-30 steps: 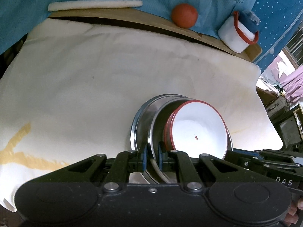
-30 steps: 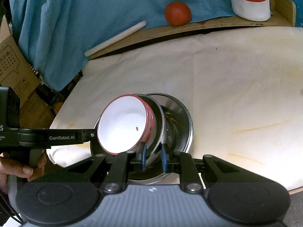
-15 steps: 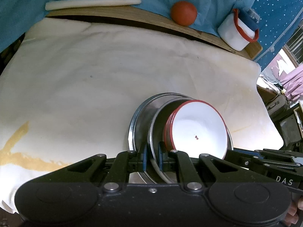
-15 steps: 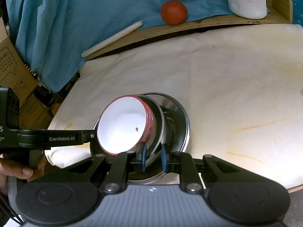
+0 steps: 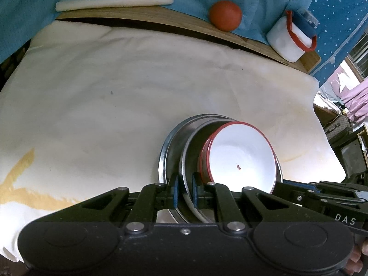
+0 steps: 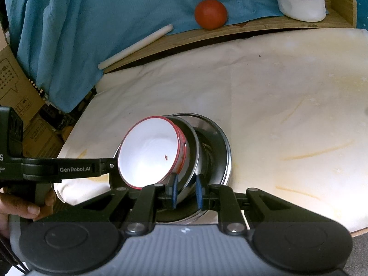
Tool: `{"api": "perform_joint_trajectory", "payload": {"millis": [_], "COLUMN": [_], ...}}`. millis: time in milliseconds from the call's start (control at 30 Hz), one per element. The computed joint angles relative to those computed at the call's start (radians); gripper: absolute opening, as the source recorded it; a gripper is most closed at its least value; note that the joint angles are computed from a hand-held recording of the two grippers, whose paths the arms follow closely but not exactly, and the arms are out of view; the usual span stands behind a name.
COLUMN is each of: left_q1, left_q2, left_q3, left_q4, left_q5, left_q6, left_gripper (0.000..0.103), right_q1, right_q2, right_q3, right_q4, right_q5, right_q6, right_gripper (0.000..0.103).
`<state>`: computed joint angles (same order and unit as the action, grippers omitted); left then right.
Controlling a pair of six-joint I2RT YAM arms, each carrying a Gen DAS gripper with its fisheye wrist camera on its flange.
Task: Organize plates and bowls
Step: 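Lower the steel bowl stack into the steel plate with both grippers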
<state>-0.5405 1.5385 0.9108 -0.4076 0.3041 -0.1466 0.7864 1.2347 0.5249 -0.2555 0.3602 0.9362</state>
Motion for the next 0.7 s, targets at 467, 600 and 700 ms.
{"api": "perform_joint_trajectory", "payload": {"millis": [467, 600, 700], "left_q1": [-0.01, -0.014, -0.015], "left_q2": [-0.002, -0.004, -0.005], "left_q3": [-0.003, -0.004, -0.005], "left_q4": [0.002, 0.002, 0.004], "left_q5": [-0.009, -0.013, -0.015], "left_q6": [-0.007, -0.008, -0.01], "left_gripper": [0.012, 0.013, 0.013], "right_q1": [0.009, 0.011, 0.014], "right_q2": [0.016, 0.023, 0.026], "right_q3": [-0.002, 0.002, 0.001], "right_q4": [0.01, 0.011, 0.014], "right_q5": [0.014, 0.02, 0.023], "right_q6": [0.027, 0.032, 0.036], "right_gripper": [0.019, 0.019, 0.019]}}
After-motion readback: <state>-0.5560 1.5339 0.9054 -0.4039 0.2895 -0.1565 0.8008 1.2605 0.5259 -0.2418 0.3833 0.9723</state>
